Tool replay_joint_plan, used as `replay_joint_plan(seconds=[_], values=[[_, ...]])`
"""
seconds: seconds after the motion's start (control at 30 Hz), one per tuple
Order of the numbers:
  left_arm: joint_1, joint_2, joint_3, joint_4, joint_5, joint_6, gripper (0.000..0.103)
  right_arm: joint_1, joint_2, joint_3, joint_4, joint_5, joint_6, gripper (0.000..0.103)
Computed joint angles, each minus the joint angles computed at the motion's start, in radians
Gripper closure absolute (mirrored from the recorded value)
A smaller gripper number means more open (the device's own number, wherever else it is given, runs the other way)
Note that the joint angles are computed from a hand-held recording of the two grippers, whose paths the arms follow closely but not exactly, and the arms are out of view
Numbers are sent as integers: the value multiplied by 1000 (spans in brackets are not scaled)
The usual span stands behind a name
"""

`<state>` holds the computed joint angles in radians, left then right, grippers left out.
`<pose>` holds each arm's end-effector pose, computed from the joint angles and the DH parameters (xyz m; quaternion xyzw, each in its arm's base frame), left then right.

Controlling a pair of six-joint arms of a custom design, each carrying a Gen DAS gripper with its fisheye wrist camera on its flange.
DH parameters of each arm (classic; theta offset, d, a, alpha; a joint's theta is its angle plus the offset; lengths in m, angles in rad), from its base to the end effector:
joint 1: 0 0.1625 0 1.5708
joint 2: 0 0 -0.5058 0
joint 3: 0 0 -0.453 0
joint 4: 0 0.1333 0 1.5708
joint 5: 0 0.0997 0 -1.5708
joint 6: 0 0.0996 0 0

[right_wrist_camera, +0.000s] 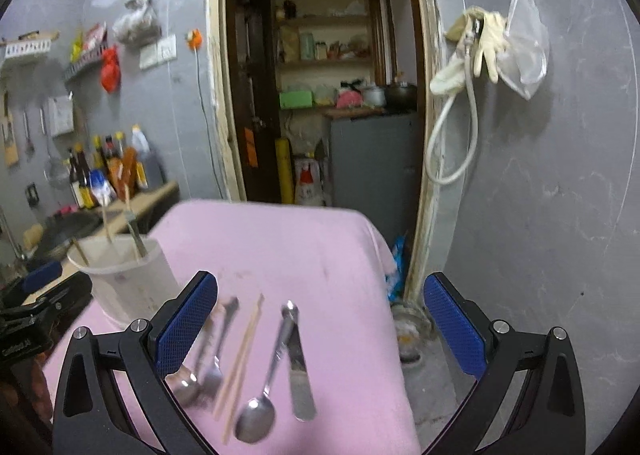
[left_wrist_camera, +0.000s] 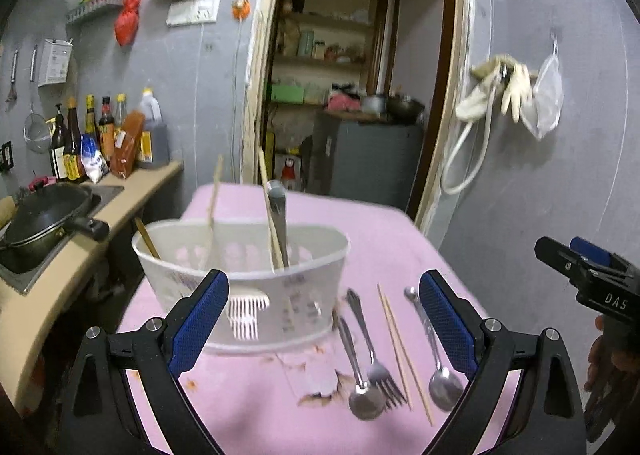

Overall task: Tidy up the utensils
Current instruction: 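Lower both spoons into the white caddy and open both tools, then grasp a steel spoon with the left tool while the right tool grasps the table knife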

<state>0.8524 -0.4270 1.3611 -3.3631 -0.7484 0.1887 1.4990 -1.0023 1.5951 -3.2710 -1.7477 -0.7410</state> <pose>-0.4016 -0.7728 0.0389 0.2157 0.8221 -0.4632 0.2510 0.0595 -0.7866 0.3810 0.2344 -0.8155 0.4514 0.2761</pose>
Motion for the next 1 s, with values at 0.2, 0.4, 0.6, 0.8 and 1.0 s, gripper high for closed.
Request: replay_joint_plan(seconds=[0.2,0.4,0.6,0.8,1.0], values=[[15,47,-43,159,35,-98,10,-39,22,-28,96,-21,-12,0],[41,70,-83,341,6,-232,27,-70,39,-70,236,-36,-9,7],[66,106,-181,629,5,-344,65,-82,50,-103,365,-36,-23,25],[81,134,-251,794,12,-409,78,-79,69,-129,445,-43,-51,35],[88,163,-330,893,20,-470,79,-67,101,-158,460,-93,-102,37]])
